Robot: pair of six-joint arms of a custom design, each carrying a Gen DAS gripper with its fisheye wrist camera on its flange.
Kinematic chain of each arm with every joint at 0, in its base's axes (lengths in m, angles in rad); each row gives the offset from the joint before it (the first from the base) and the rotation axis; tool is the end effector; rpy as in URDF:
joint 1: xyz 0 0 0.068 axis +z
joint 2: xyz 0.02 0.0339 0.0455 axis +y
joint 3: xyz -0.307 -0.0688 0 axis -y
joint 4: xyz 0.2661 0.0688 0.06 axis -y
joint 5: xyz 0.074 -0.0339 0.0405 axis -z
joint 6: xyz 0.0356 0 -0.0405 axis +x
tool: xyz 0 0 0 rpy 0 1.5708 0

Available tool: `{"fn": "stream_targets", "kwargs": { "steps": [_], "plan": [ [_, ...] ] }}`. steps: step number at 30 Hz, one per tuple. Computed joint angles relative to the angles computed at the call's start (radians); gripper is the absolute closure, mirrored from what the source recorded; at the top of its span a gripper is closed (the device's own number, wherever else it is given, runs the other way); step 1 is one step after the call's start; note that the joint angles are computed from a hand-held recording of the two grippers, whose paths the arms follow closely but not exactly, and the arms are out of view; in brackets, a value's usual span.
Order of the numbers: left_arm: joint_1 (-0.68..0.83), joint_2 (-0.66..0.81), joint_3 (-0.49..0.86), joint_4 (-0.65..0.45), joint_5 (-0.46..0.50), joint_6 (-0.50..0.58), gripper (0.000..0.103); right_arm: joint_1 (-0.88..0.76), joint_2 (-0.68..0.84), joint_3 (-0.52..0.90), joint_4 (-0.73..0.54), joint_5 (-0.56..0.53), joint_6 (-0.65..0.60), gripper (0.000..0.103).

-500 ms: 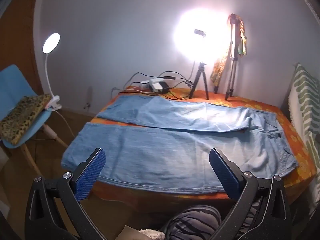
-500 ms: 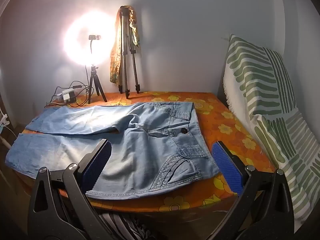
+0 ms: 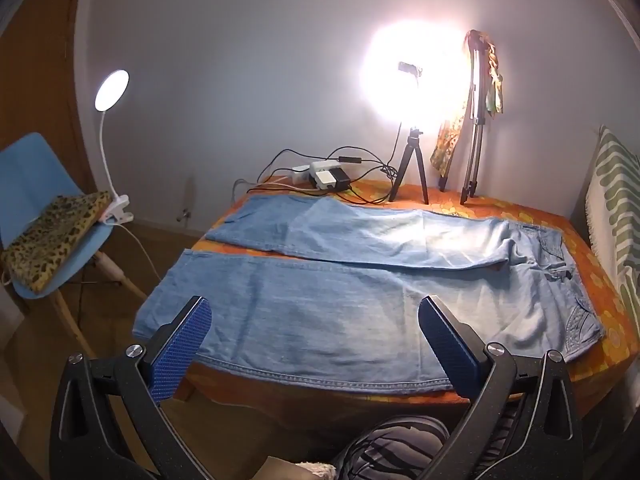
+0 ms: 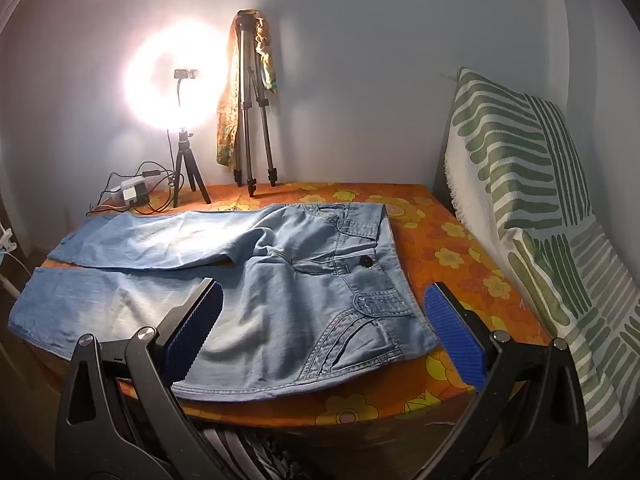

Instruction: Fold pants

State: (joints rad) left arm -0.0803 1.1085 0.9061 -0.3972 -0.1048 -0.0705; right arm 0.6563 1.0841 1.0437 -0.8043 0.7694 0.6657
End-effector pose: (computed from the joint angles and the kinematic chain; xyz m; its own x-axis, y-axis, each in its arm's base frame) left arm 0.2456 -0.0160 0.3318 -0.5607 -0.0252 -0.8277 -0.0459 0.9989 0.0007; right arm 0.1821 0.1090 0.3596 -0.5106 0.1667 -0.8435 0.3090 0.9511 0.0009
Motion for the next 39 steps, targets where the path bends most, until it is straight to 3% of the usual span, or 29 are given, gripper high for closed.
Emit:
{"fn": "stream_targets", "kwargs": {
  "steps": [39],
  "plan": [
    [-0.01, -0.016, 0.011, 0.02, -0.012, 0.013, 0.0, 0.031, 0.029, 0.021, -0.016, 0.028, 0.005, 0.001]
  ]
}}
